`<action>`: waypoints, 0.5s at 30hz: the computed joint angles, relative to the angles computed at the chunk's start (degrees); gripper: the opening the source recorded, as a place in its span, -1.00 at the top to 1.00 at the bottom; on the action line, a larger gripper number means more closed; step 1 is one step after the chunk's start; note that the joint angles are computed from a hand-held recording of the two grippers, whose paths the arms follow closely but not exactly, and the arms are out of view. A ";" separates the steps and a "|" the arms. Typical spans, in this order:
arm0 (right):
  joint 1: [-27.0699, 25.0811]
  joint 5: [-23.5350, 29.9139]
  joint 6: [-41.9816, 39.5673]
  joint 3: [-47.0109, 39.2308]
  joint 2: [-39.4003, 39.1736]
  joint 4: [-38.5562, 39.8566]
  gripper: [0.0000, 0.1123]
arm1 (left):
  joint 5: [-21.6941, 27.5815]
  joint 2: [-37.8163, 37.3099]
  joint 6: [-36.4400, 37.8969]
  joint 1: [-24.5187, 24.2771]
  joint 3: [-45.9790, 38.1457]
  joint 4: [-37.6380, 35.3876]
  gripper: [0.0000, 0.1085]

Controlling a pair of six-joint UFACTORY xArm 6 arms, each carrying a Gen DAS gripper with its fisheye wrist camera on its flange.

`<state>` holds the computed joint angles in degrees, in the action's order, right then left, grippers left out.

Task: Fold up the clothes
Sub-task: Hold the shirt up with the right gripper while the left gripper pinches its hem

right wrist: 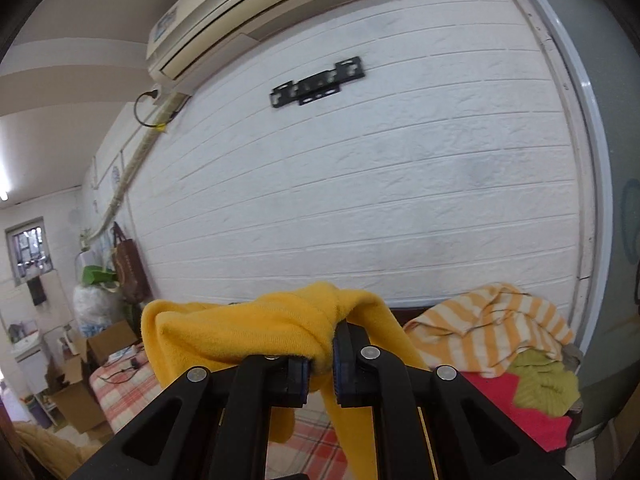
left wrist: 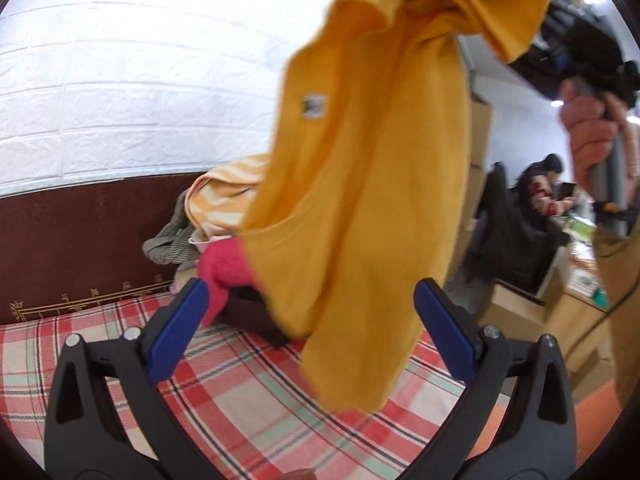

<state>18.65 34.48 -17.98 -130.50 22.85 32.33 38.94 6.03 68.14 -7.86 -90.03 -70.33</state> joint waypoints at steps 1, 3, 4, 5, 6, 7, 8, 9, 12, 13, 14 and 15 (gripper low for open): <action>1.34 -0.48 -1.18 2.57 -1.60 1.31 0.87 | 0.67 -2.55 2.30 1.06 2.74 -1.50 -0.89; 3.94 -0.83 -3.39 6.62 -3.95 4.11 0.87 | 2.43 -7.41 6.74 3.58 8.06 -3.90 -0.89; 5.20 -0.73 -4.44 8.19 -4.74 5.61 0.86 | 3.06 -9.54 8.34 4.86 10.41 -4.37 -0.89; 6.44 -0.56 -5.46 9.56 -5.40 7.12 0.86 | 4.12 -11.57 9.73 6.46 12.62 -4.90 -0.89; 7.48 -0.31 -6.98 11.01 -6.09 9.37 0.86 | 5.63 -13.49 10.92 8.42 14.68 -5.46 -0.89; 8.52 -0.01 -8.43 12.30 -6.67 11.56 0.86 | 7.10 -15.15 11.94 10.54 16.50 -6.01 -0.89; 9.58 0.00 -9.34 13.29 -7.12 13.10 0.86 | 8.03 -16.54 12.75 12.79 18.14 -6.58 -0.89; 10.64 0.03 -10.33 14.23 -7.55 14.70 0.86 | 8.55 -17.83 13.44 15.11 19.69 -7.12 -0.89; 13.73 -1.09 -16.28 19.50 -10.63 21.29 0.86 | 9.86 -19.59 12.83 22.15 22.41 -7.23 -0.89; 14.67 -1.01 -17.53 19.86 -10.89 22.81 0.86 | 9.63 -19.61 12.27 23.99 22.87 -7.05 -0.89; 15.74 -1.24 -18.38 20.22 -11.19 23.67 0.86 | 9.64 -19.42 11.86 25.51 23.13 -6.83 -0.89; 16.81 -1.46 -19.20 20.49 -11.43 24.50 0.86 | 10.33 -19.00 11.54 26.84 23.11 -6.49 -0.89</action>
